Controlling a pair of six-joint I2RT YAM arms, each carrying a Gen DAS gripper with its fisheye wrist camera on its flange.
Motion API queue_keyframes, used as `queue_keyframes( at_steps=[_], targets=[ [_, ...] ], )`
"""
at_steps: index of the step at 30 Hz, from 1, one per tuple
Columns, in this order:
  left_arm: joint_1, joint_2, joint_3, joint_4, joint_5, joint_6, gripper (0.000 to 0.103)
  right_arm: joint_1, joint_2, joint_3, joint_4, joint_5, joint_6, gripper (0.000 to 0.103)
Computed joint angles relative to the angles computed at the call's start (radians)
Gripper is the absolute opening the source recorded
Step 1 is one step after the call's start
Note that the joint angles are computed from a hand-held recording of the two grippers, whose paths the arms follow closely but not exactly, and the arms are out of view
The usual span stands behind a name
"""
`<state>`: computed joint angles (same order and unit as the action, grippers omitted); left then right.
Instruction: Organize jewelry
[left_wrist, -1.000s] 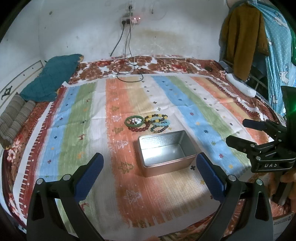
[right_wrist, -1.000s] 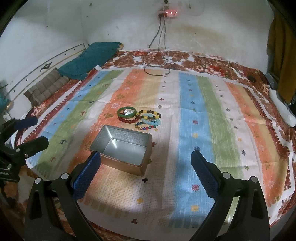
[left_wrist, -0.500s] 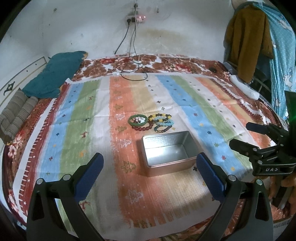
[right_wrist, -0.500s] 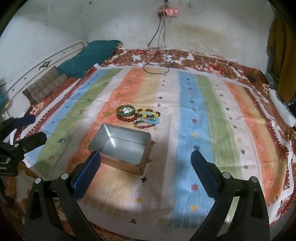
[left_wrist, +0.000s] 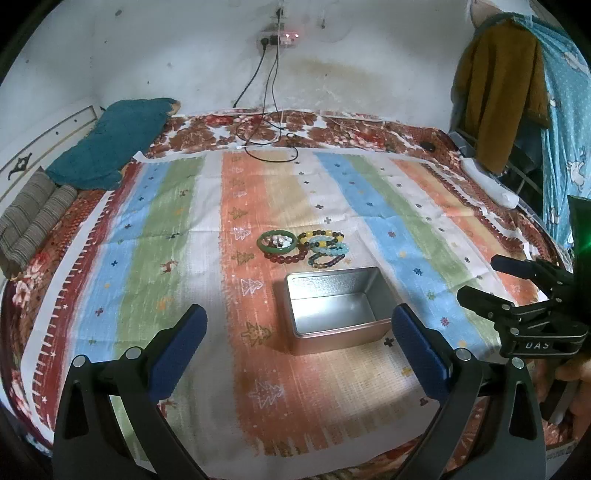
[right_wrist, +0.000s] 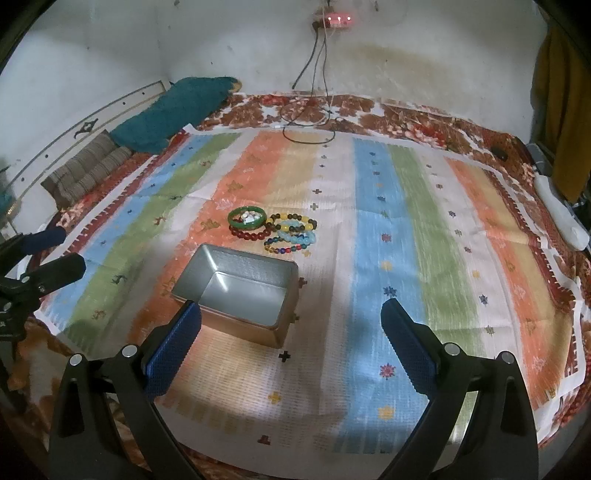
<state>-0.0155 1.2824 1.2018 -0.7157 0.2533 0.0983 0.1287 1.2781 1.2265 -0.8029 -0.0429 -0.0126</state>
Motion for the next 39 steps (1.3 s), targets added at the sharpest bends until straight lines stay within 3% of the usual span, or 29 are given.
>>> queue_keyframes(
  at_steps=[19, 29, 39],
  targets=[
    [-0.002, 0.082, 0.049, -0.008, -0.059, -0.037, 0.097, -0.019, 0.064, 0.044, 0.018, -0.004, 0.034, 0.099],
    [0.008, 0.250, 0.190, -0.051, -0.080, -0.078, 0.097, -0.004, 0.172, 0.137, 0.009, 0.051, 0.002, 0.099],
    [-0.037, 0.357, 0.288, -0.016, -0.148, -0.083, 0.097, 0.000, 0.320, 0.281, 0.000, 0.076, 0.012, 0.099]
  ],
)
